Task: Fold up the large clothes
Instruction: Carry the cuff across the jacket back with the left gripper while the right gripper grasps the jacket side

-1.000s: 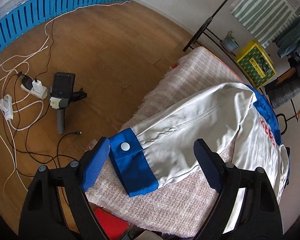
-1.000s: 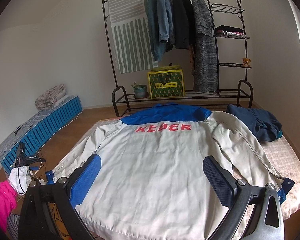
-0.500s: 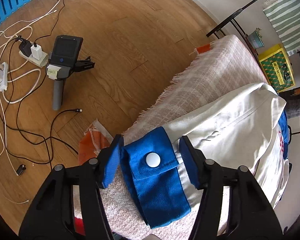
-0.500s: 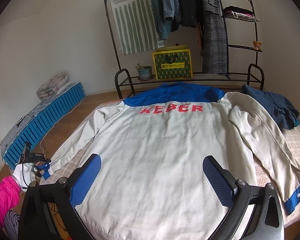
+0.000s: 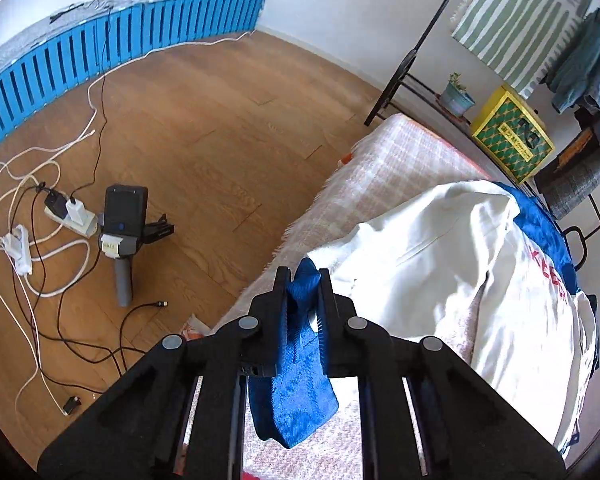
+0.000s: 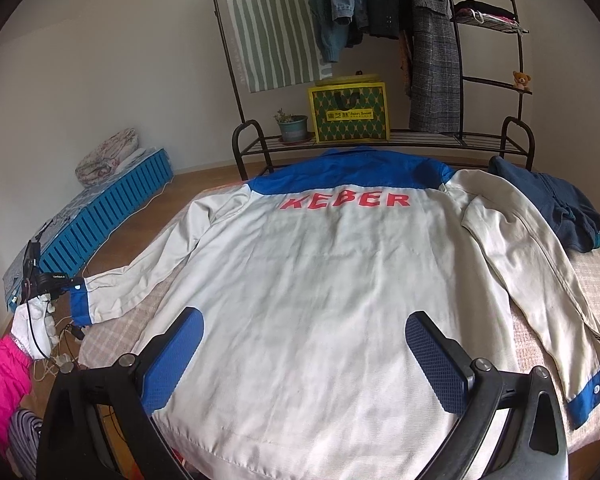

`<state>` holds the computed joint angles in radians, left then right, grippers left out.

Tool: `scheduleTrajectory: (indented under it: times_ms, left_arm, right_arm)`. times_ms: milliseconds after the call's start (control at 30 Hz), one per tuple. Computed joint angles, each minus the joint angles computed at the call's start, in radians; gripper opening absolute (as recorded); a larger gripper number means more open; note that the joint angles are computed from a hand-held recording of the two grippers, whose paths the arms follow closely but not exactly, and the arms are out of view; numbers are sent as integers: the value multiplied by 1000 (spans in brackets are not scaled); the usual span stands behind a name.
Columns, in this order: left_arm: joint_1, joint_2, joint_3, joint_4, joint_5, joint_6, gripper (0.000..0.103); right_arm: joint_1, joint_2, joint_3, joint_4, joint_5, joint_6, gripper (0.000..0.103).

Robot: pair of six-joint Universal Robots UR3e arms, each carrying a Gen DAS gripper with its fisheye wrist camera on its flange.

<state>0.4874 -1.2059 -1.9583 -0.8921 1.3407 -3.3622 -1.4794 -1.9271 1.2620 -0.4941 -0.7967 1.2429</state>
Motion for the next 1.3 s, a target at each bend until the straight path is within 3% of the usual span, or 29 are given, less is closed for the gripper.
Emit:
scheduleTrajectory:
  times_ms: [233,400,567,700,833,900,1033,1167,1300]
  left_arm:
    - [-274,69,166,59,39,-47,9]
    - [-654,-66,293,158,199,-42,9]
    - [-825,-178,359,168,179,-49,9]
    - [-863,-182,337,156,130,-82,8]
    - [-870,-146,290,160,92,-109,8]
    - [-890,-139,277,162,104,-112,8]
    - [-845,-63,196,147,36,-89,8]
    - [-844,-37,179,132,24,-67,8]
    - [-838,-34,173,114,0,-50,8]
  right_arm:
    - [153,105,-69,-36,-63,138,85]
    - [328,231,-187,-86,-56,277,70]
    - [549,396,-332,-201,-22,511,51]
    - [741,544,-438,-338,15,748,43]
    - [937,731,-592,-412,47,949,42]
    - [1021,785,-603,-509,51,1058,42]
    - [1153,889,-590,-721,57,1266,43]
    - [1240,1045,-666,-882,37,1471,63]
    - [1288,1228,-830,-929,58,1618,63]
